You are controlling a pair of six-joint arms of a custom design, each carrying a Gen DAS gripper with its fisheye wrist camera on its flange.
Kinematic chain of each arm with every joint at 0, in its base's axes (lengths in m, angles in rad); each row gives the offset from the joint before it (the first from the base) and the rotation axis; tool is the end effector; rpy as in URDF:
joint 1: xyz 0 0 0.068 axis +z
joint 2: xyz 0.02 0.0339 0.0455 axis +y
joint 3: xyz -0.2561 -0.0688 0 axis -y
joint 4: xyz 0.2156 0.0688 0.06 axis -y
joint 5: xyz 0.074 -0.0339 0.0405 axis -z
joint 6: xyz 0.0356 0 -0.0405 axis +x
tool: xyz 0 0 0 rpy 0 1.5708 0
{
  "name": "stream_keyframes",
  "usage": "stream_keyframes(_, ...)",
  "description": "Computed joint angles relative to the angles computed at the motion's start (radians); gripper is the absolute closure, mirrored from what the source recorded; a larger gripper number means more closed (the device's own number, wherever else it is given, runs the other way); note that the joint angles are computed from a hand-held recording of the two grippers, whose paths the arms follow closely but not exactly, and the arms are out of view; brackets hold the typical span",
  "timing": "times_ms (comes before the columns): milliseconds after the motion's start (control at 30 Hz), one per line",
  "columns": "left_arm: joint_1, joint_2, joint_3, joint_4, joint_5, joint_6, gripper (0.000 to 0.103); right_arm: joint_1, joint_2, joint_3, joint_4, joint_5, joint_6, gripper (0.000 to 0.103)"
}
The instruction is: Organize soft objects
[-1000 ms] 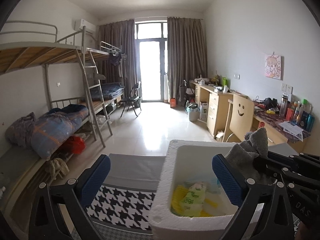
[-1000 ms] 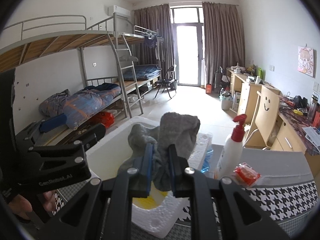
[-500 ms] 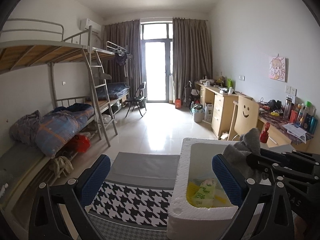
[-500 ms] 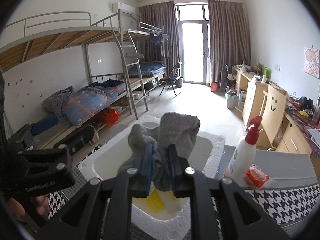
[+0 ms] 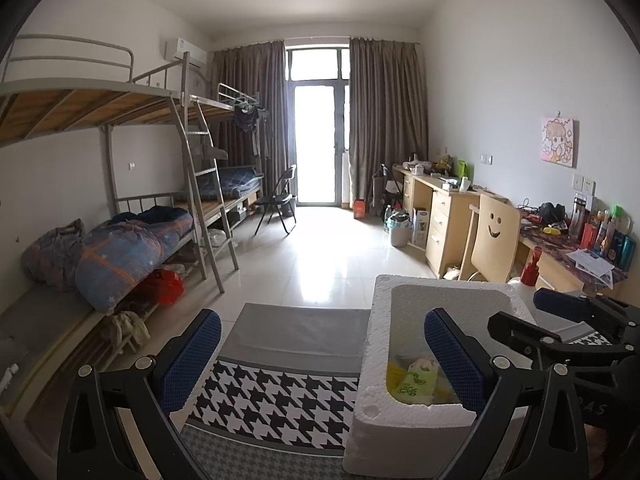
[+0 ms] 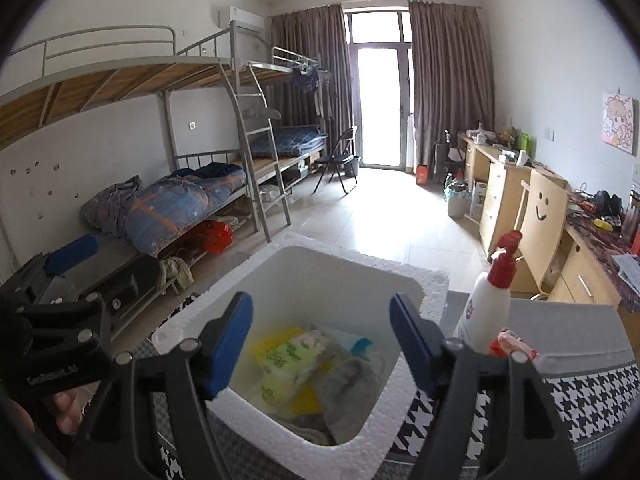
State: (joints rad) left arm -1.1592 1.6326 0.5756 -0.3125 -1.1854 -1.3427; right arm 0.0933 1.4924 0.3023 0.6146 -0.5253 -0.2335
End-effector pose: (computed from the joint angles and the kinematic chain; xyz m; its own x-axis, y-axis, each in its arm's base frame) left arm 0.1149 -0.1806 0.1252 -0.3520 -0.1089 -0.9296 -0.3207 0.9471 0.0105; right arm 0.2210 0.0386 0.1339 -0.4116 -0.2396 -0.8793 -0.6113 0.7882 0.0714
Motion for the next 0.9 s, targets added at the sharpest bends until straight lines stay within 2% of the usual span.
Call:
stream_keyframes(267, -0.058, 0.011, 0.034, -0.097, 0.003, -0.089, 0.001, -0.052, -0.089, -0.038, -0.046, -0.045, -0.005, 0.028)
stream_keyframes(400, -0.117, 0.038, 0.076, -0.213, -0.012, -0.198, 0.001, -0.093, -0.16, -0.07, -0.071, -0.074, -0.012, 0.026)
stream_keyframes(467, -0.145, 0.05, 0.101, -0.284, -0.018, -0.262, 0.001, -0.109, -0.196, -0.092, -0.071, -0.089, -0.013, 0.017)
stream_keyframes(633, -0.194, 0.082, 0.141, -0.415, -0.016, -0.394, 0.001, -0.158, -0.305, -0.134, -0.114, -0.121, -0.021, 0.008)
stream_keyframes(900, -0.299, 0.16, 0.216, -0.655, -0.011, -0.65, 0.001, -0.231, -0.468, -0.186, -0.214, -0.19, -0.054, 0.007)
